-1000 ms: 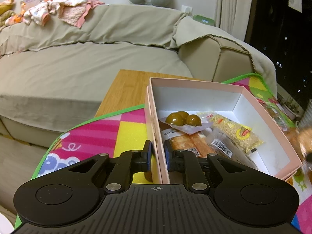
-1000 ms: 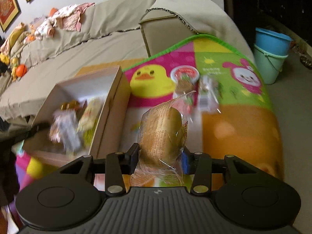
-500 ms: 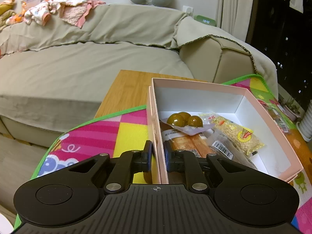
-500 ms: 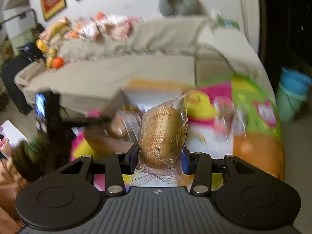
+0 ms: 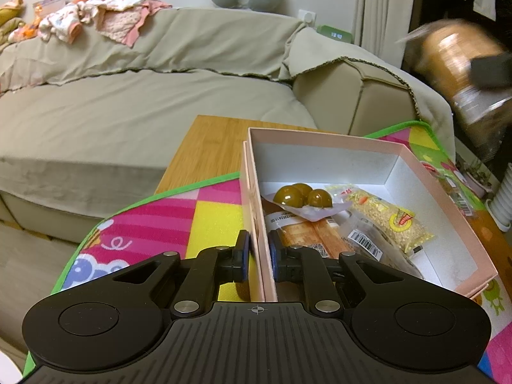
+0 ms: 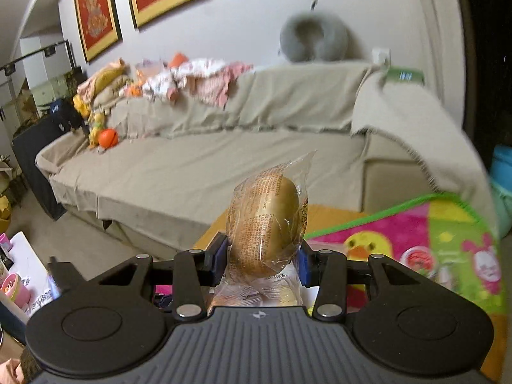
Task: Organize objects
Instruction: 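Carry the bread bun into the box and open the right tool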
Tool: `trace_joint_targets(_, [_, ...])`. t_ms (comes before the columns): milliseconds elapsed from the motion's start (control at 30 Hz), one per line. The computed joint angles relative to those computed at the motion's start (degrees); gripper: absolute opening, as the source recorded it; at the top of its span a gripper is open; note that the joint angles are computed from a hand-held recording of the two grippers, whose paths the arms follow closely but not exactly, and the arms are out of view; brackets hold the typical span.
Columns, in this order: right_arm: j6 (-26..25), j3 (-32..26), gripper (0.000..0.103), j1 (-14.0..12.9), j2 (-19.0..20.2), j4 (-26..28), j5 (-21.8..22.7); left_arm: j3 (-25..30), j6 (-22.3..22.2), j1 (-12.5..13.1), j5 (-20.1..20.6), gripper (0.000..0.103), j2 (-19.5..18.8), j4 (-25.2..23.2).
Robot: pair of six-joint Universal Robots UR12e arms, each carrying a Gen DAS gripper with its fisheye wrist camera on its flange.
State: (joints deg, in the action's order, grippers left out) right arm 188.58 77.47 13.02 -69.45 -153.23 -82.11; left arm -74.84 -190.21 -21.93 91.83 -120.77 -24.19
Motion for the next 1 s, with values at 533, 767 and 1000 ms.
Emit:
trace_joint_targets(533, [6.1,-3.3,0.044,0.2,5.0,2.3,1.7,-0.2,-0.2,0.2,-0.8,0.015,0.0,0.5])
trace_joint_targets(767, [8.9,-0.5,0.056,-1.4,3.1,0.5,1.1,-0.1,-0.2,0.2,-0.7,0.015,0.0,0.4])
trace_joint_targets(1000, [11.0,4.8,0.059,-4.0,-0.3,-0.8,-5.7,-0.3,0.0,0.2,-0.7,0.016,0.0,0.5])
